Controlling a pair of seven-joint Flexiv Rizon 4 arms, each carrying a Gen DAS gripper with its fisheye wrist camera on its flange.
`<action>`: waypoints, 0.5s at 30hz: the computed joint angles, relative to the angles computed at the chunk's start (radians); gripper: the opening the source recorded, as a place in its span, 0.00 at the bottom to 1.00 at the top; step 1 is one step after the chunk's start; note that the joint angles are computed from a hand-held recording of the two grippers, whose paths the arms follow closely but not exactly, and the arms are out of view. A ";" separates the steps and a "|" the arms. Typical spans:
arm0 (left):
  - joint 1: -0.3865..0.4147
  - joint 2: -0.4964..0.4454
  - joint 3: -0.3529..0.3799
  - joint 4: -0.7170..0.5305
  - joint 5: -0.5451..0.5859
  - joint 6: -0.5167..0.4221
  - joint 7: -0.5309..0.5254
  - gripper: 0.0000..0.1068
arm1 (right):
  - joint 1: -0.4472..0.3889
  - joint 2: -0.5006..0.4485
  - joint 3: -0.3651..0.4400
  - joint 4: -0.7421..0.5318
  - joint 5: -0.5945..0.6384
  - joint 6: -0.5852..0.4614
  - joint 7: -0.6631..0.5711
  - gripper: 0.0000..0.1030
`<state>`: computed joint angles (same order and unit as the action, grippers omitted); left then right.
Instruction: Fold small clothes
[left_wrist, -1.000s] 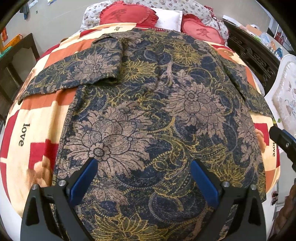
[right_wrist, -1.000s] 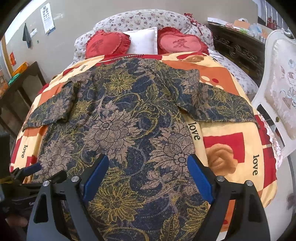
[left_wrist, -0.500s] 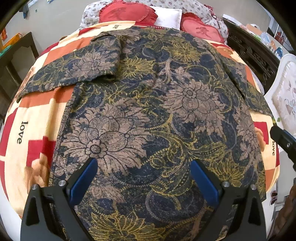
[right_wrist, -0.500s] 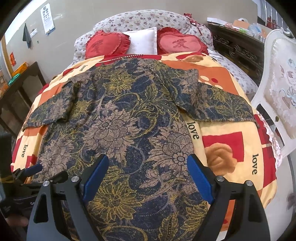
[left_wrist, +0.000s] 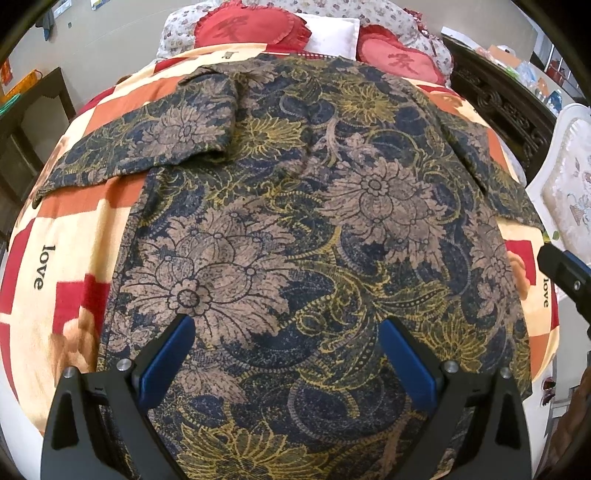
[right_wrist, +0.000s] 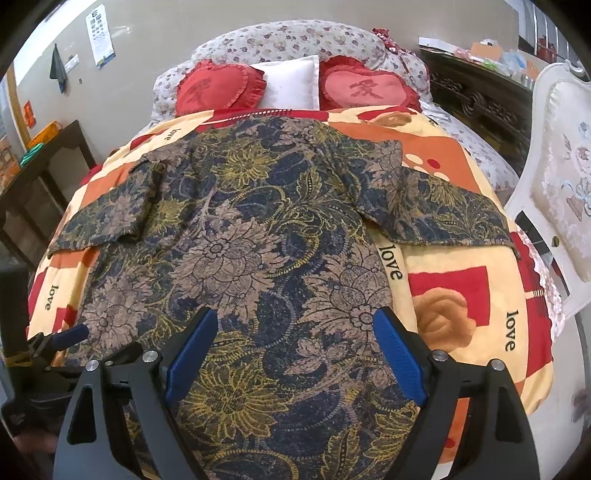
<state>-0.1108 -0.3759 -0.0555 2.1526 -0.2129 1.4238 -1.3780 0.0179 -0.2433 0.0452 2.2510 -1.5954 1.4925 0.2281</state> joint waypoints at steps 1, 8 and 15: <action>0.001 0.000 -0.001 0.001 0.000 0.002 0.001 0.96 | 0.001 0.001 0.000 0.001 0.001 -0.001 -0.002 0.89; 0.011 0.002 -0.012 0.005 -0.009 0.008 0.006 0.96 | 0.014 0.004 -0.003 0.003 0.025 -0.008 -0.024 0.89; 0.029 0.003 -0.033 0.014 -0.037 0.013 0.030 0.96 | 0.029 0.004 -0.004 0.002 0.054 -0.018 -0.051 0.89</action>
<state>-0.0817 -0.3729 -0.0881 2.1664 -0.2494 1.4372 -1.3477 0.0469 -0.2393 0.0414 2.2532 -1.5418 1.4748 0.1769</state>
